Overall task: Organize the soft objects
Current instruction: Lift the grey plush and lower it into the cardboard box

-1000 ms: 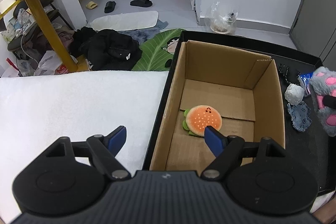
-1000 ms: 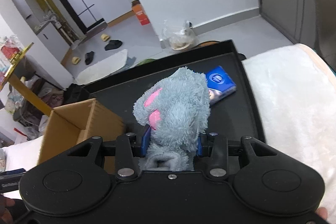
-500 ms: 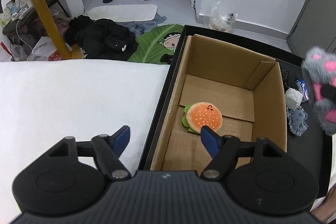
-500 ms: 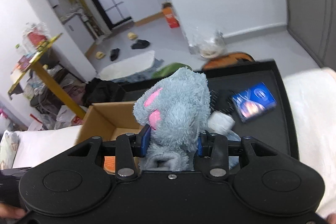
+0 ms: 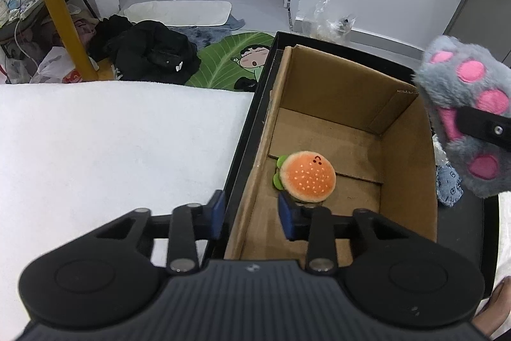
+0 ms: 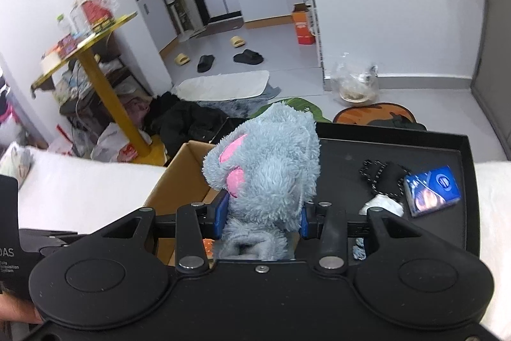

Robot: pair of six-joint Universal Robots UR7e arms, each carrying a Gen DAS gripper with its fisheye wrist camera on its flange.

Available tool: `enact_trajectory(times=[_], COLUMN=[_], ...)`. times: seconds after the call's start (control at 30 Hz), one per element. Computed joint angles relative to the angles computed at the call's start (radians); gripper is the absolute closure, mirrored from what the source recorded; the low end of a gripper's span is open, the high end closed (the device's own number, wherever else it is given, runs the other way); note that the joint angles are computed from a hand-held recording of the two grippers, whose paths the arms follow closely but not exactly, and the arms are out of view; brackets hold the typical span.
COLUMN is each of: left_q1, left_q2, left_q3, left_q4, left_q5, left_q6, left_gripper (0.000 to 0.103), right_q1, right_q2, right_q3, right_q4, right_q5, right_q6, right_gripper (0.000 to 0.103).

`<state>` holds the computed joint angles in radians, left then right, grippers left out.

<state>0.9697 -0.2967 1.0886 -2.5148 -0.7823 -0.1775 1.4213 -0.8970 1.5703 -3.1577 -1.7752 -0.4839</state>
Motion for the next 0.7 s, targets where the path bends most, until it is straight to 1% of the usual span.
enact_trajectory(times=[0.07,0.1,0.13,0.17,0.43,0.53,0.63,0.67,0.7], left_q1=[0.004,0.005,0.007,0.009,0.016,0.022,0.025,0.027,0.028], left_q2=[-0.001,-0.001,-0.002,-0.003,-0.008,-0.010,-0.016,-0.018,-0.019], left_q3=[-0.001,-0.002,0.000,0.002,0.019,0.022,0.032,0.033,0.033], left_q4=[0.003,0.004,0.001,-0.004,-0.059,-0.072,-0.081,-0.080,-0.078], left_q5=[-0.008,-0.007,-0.007,-0.013,-0.036,-0.048,-0.055,-0.059,-0.063], left_q6=[-0.008,-0.015,-0.019,-0.020,-0.003,-0.001,0.002,-0.003,-0.008], left_gripper=[0.083,0.085,0.090,0.092,0.092,0.092,0.092,0.092,0.092], right_q1=[0.009,0.015,0.019,0.023,0.057,0.068,0.076,0.078,0.080], right_q2=[0.009,0.014,0.019,0.026,0.081,0.090,0.107,0.116,0.125], right_q3=[-0.010,-0.014,-0.020,-0.031,-0.114,-0.134,-0.169,-0.185,-0.193], right_q4=[0.014,0.017,0.023,0.039,0.157,0.198,0.247,0.265,0.258], right_q5=[0.003,0.003,0.001,-0.004,-0.068,-0.076,-0.083,-0.092,-0.103], right_q6=[-0.038,-0.060,-0.080,-0.098,-0.185,-0.231,-0.295,-0.317,-0.334], right_gripper=[0.062,0.062,0.062,0.062,0.062,0.061,0.057,0.054,0.053])
